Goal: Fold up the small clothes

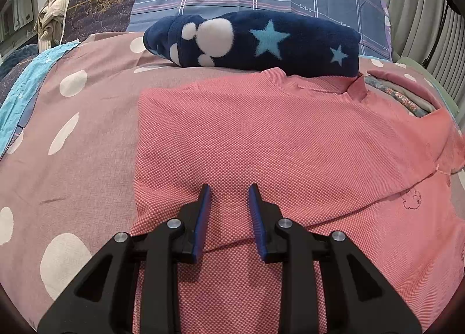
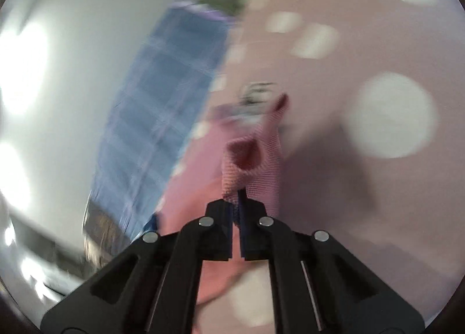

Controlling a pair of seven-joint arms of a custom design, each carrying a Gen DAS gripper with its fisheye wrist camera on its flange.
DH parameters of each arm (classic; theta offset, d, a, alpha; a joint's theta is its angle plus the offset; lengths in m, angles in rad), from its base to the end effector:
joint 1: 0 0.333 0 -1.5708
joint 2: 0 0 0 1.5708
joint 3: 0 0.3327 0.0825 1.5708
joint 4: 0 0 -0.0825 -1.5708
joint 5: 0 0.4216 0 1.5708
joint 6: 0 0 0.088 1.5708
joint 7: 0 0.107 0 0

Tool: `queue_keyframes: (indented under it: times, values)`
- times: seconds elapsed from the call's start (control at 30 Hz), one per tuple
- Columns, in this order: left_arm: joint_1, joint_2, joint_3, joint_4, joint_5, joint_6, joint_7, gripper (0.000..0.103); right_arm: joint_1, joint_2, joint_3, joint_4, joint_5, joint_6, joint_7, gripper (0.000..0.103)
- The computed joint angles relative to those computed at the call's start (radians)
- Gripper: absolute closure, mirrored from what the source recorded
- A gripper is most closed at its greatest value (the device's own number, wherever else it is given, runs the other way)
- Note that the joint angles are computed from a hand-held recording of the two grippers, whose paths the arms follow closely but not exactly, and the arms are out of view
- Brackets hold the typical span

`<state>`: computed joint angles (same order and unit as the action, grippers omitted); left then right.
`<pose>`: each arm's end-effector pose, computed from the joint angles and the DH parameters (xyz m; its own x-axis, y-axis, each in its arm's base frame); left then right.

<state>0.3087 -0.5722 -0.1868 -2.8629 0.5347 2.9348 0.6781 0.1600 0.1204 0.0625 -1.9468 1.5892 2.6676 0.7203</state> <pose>0.3913 0.0200 0.3953 0.4803 -0.8757 0.0505 -0.6592 -0.3983 -0.6378 0.6413 0.1136 0.4601 0.1256 -0.6388 -0.7590 -0.7353 0.4536 -0.5035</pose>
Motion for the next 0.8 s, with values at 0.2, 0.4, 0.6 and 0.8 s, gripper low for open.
queue_keyframes:
  times: [0.2,0.4,0.6,0.8]
  values:
    - [-0.012,-0.002,0.028,-0.013,-0.014,0.033,0.011,0.073,0.132,-0.068,0.086,0.015,-0.006,-0.155,-0.237,0.099]
    - [-0.073,0.002,0.120,-0.048,-0.107,0.123,0.098,0.066,0.283,0.077,0.151,0.112,-0.310,-0.169,-0.150,0.099]
    - [-0.268,-0.021,0.370,-0.095,-0.218,0.227,0.223,0.062,0.321,0.169,0.176,0.096,-0.580,-0.134,0.013,0.096]
    - [-0.688,-0.153,0.808,-0.114,-0.378,0.275,0.429,0.054,0.300,0.113,0.217,0.025,-0.523,-0.114,-0.122,0.087]
